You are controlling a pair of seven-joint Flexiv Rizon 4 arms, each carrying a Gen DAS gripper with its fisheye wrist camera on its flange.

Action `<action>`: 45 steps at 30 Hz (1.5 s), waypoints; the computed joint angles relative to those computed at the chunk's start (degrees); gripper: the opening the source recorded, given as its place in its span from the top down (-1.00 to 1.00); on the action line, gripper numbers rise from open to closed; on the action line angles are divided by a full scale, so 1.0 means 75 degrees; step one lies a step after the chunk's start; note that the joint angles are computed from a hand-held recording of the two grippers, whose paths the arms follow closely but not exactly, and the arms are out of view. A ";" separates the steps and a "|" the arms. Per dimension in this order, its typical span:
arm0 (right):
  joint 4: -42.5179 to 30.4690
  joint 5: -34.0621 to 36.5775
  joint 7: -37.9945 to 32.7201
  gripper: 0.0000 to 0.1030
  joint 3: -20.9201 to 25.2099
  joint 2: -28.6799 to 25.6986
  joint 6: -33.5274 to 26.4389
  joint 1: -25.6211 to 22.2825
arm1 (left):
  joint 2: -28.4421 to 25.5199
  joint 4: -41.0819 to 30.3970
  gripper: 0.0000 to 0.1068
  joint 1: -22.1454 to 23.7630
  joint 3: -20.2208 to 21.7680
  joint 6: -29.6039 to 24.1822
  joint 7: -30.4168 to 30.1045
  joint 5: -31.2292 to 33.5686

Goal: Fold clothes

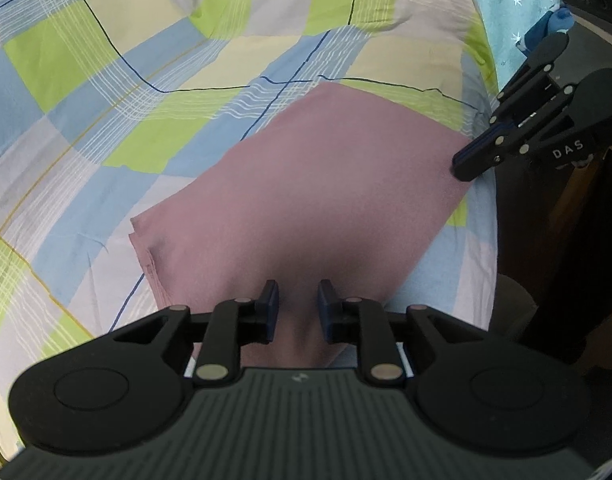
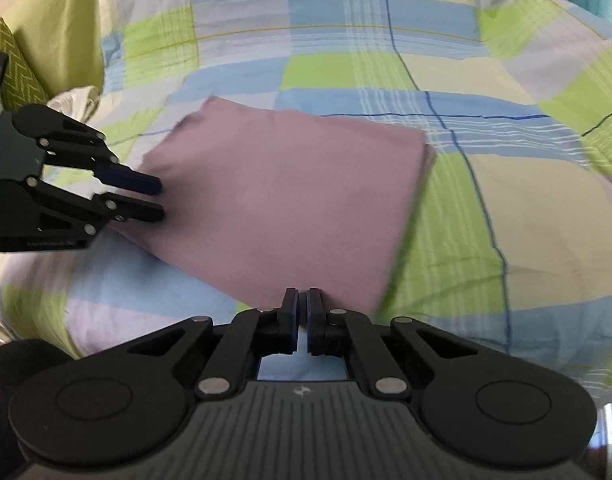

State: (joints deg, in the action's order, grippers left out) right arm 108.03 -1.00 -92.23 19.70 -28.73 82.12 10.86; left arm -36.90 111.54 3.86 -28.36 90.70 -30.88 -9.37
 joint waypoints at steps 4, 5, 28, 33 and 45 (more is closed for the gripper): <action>0.0288 -0.0189 0.0326 0.79 -0.0370 0.0272 0.0093 0.0286 | -0.0059 0.0066 0.61 0.0092 -0.0098 0.0231 0.0031 0.0108; 0.0319 -0.0115 0.0231 0.76 -0.0184 0.0301 0.0173 0.0164 | -0.0064 0.0089 0.55 0.0115 -0.0109 0.0321 0.0044 0.0178; 0.0169 0.0344 0.0013 0.48 0.0330 0.0158 0.0993 -0.0845 | -0.0026 -0.0248 0.20 -0.0252 -0.0220 0.0022 0.0537 0.0206; -0.0987 0.0446 0.0039 0.47 0.1199 -0.0854 0.0996 -0.1643 | -0.0474 -0.1041 -0.01 -0.0623 -0.0417 -0.0440 0.0347 -0.0220; -0.3632 0.0941 -0.1127 0.31 0.3169 -0.3052 -0.0573 -0.2607 | -0.1675 -0.3459 -0.01 -0.1283 0.0389 -0.1570 0.0822 -0.0712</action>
